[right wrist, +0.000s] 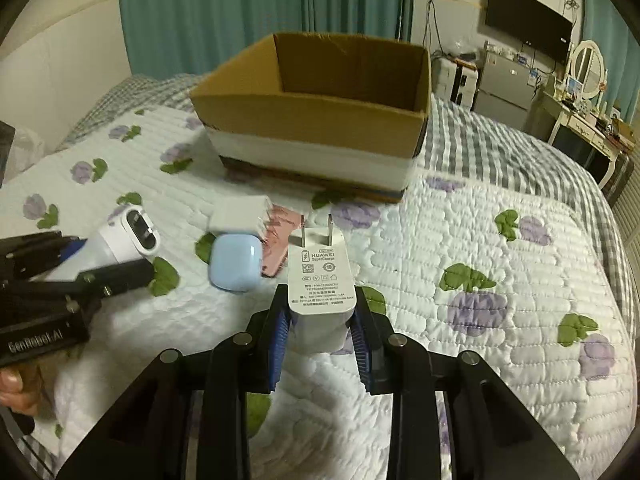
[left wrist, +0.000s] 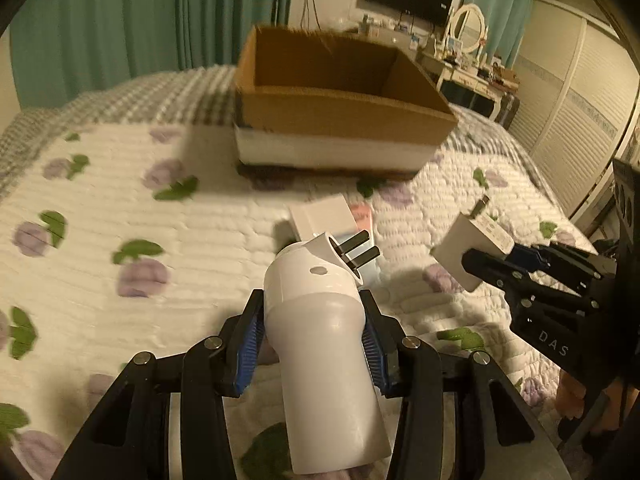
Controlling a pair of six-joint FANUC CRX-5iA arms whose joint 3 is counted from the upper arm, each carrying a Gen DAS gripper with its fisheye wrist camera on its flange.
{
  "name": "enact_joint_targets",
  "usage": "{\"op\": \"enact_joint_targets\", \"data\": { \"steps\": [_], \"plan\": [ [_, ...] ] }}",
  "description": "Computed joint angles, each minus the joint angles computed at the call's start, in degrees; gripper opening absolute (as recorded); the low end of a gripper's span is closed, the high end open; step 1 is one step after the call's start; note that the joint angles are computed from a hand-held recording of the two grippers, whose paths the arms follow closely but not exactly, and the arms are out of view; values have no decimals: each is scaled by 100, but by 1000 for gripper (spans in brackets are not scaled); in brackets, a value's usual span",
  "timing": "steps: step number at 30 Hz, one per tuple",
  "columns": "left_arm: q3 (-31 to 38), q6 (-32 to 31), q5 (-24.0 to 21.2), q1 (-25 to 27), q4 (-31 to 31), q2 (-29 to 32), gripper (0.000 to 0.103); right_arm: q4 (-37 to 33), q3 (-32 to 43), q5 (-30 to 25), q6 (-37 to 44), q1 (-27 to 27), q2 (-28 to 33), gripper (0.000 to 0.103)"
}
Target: Organize rigid objects
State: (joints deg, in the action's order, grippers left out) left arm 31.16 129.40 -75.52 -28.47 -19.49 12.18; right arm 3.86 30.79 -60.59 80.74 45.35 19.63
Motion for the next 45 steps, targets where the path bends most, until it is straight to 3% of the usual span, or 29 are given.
{"op": "enact_joint_targets", "data": {
  "steps": [11,25,34,45],
  "plan": [
    [621,20,-154,-418,-1044,-267,46,521,-308,572,-544,185,-608,28],
    [1743,-371,90,-439,-1432,-59,46,955,570,1112,-571,240,-596,28],
    [2441,-674,373,-262,-1420,264,46,1000,1595,1270,-418,207,-111,28],
    [3206,-1170,595,220,-956,894,46,828,3708,713,49,51,1186,28]
  ]
}}
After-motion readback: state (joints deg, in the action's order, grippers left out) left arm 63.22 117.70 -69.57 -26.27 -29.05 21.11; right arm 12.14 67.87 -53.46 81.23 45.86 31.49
